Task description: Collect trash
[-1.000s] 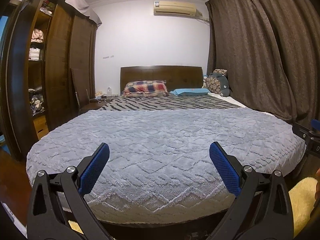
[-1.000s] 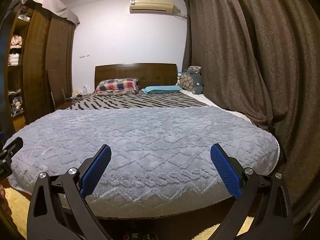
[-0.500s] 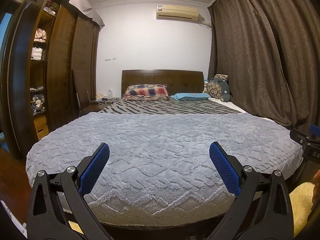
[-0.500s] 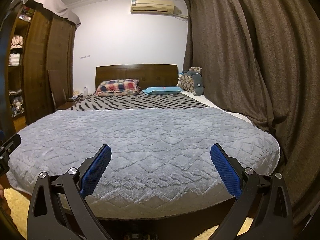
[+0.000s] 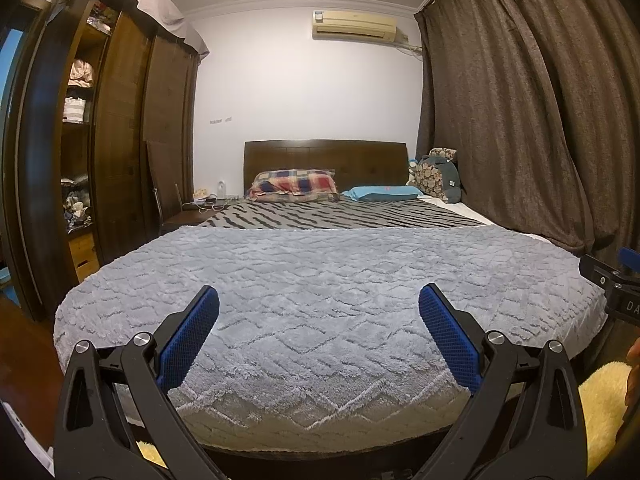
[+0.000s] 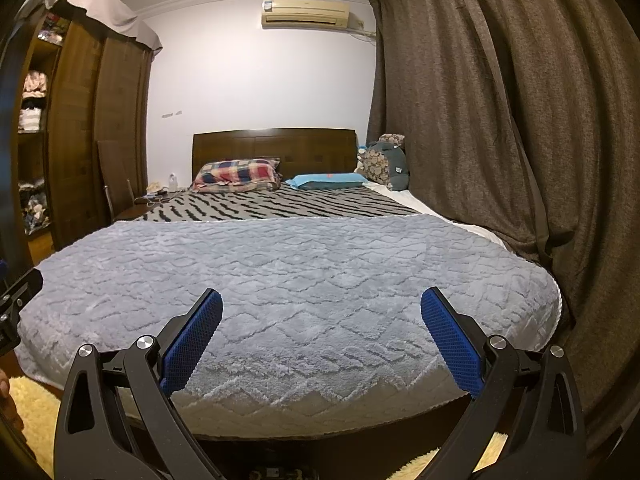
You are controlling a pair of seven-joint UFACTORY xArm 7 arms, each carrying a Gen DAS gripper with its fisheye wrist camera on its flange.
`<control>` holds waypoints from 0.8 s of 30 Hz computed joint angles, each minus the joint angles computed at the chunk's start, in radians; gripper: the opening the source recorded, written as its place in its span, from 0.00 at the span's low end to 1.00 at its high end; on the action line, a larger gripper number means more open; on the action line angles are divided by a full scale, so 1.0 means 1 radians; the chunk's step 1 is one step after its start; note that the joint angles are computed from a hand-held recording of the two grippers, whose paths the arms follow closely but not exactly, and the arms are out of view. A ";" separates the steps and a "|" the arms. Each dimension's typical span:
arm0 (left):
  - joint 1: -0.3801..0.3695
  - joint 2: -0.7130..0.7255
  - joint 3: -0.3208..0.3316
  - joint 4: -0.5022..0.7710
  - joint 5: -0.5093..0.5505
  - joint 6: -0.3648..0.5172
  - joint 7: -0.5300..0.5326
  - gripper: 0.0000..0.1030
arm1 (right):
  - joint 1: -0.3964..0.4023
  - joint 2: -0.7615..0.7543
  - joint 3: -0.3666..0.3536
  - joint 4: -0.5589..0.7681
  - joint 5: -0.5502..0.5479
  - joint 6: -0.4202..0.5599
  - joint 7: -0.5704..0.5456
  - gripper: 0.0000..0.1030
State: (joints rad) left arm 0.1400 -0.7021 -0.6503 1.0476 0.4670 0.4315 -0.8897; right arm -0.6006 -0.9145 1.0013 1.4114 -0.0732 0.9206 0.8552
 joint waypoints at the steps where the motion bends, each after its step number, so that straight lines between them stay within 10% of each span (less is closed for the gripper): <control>1: -0.001 0.000 0.000 0.000 0.000 0.001 -0.001 0.92 | 0.001 0.000 -0.001 -0.001 0.000 -0.001 -0.002 0.97; 24: -0.005 0.000 -0.004 0.007 0.003 0.009 -0.004 0.92 | -0.004 0.001 0.007 0.010 0.018 -0.001 0.006 0.97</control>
State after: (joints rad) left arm 0.1350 -0.7019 -0.6545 1.0543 0.4702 0.4407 -0.8938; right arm -0.6049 -0.9134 1.0085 1.4211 -0.0556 0.9196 0.8607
